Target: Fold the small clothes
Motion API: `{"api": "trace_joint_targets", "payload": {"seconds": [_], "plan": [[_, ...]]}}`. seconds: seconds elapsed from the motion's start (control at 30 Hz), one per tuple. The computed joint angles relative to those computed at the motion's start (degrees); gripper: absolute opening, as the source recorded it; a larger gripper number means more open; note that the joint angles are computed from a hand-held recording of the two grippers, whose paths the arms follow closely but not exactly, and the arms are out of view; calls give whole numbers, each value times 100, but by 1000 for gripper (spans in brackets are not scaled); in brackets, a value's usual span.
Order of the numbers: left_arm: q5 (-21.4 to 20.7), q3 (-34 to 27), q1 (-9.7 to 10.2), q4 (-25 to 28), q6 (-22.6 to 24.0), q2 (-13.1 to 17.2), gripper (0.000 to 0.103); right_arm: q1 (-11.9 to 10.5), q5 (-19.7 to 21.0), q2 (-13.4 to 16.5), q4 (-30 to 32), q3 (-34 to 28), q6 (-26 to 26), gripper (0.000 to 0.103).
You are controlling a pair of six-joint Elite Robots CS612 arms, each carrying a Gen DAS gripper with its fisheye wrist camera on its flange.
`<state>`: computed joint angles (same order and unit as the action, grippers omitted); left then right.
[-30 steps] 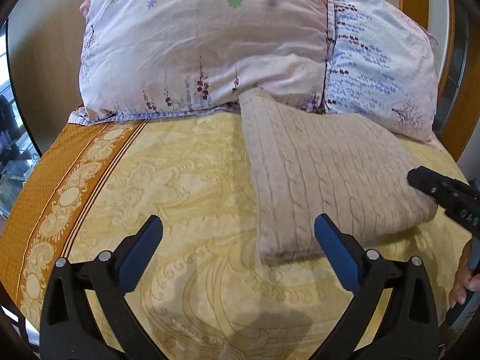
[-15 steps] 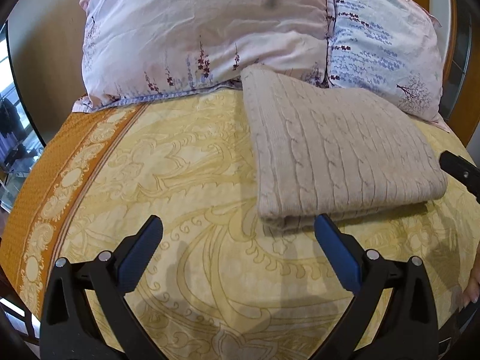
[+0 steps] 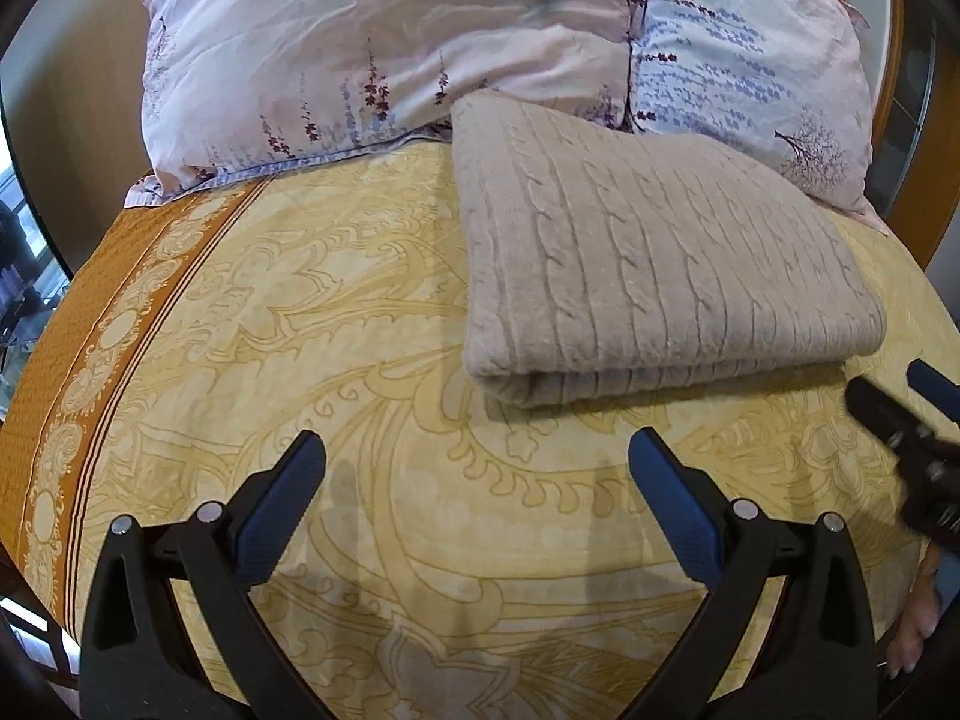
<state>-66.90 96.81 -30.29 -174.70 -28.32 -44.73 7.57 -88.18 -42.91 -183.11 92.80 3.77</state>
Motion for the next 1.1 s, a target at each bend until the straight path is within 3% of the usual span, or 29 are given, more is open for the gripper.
{"api": "trace_joint_targets", "payload": {"seconds": [0.2,0.53,1.1], "plan": [[-122,-39,10,157,-50,15,101,81,-234,33,290,-103,-177,102],[-208,-95,28,298,-43,54,101,88,-254,64,927,-263,-159,102],[-159,-50,22,29,47,95,101,76,-235,82,890,-272,-46,102]]}}
